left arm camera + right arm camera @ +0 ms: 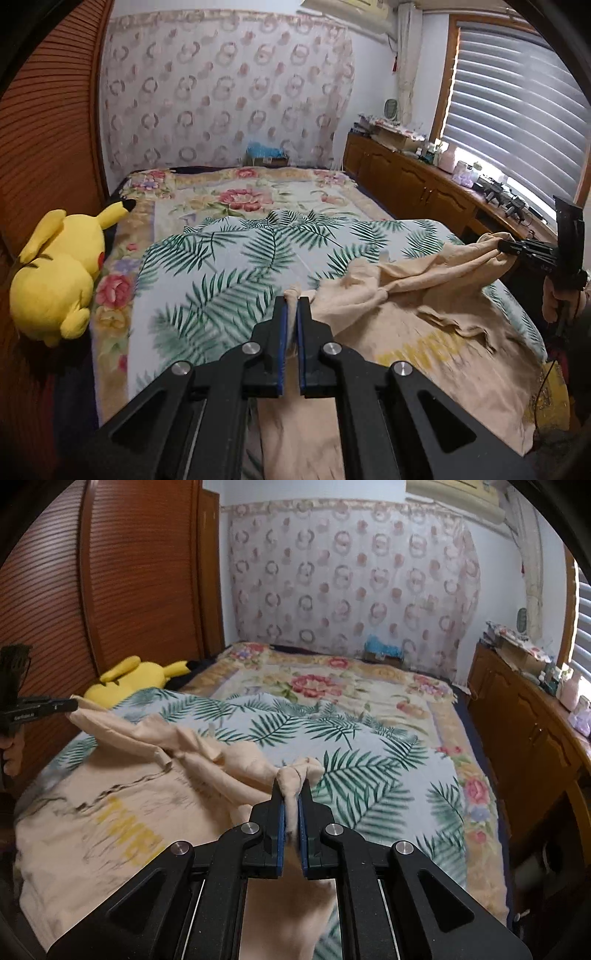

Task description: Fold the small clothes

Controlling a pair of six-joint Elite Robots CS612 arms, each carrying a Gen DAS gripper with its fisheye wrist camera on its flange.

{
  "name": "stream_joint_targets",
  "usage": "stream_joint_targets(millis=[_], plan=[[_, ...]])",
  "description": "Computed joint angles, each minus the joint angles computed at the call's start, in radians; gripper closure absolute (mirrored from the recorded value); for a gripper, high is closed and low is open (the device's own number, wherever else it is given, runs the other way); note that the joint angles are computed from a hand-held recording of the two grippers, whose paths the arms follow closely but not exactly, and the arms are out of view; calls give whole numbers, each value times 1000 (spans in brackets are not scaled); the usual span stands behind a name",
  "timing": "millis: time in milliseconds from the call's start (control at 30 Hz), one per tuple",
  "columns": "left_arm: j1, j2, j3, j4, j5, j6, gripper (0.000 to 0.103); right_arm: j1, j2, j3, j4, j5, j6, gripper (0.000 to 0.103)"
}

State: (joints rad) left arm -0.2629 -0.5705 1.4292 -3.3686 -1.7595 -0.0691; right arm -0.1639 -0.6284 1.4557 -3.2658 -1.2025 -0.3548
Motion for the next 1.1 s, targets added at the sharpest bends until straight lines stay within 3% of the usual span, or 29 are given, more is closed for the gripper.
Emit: stream_joint_targets(millis=[200, 500, 600, 767, 933, 1000, 1033, 1100], plan=[[-8, -53, 167, -139, 26, -34, 102, -29, -72, 170, -104, 38, 24, 100], [3, -90, 289, -263, 15, -90, 102, -58, -135, 334, -155, 53, 7, 100], [8, -87, 290, -220, 18, -84, 102, -65, -146, 357, -150, 59, -11, 100], [4, -74, 283, -144, 67, -94, 95, -62, -133, 350, -39, 11, -27, 99], [3, -72, 276, -135, 99, -87, 77, -55, -117, 333, -14, -50, -11, 88], [3, -72, 266, -135, 105, -72, 71, -58, -116, 330, -26, -40, -10, 83], [3, -72, 260, -132, 105, -65, 66, -59, -116, 327, -37, -38, -8, 79], [4, -70, 245, -119, 92, -47, 63, -59, -115, 319, -53, -44, 1, 62]])
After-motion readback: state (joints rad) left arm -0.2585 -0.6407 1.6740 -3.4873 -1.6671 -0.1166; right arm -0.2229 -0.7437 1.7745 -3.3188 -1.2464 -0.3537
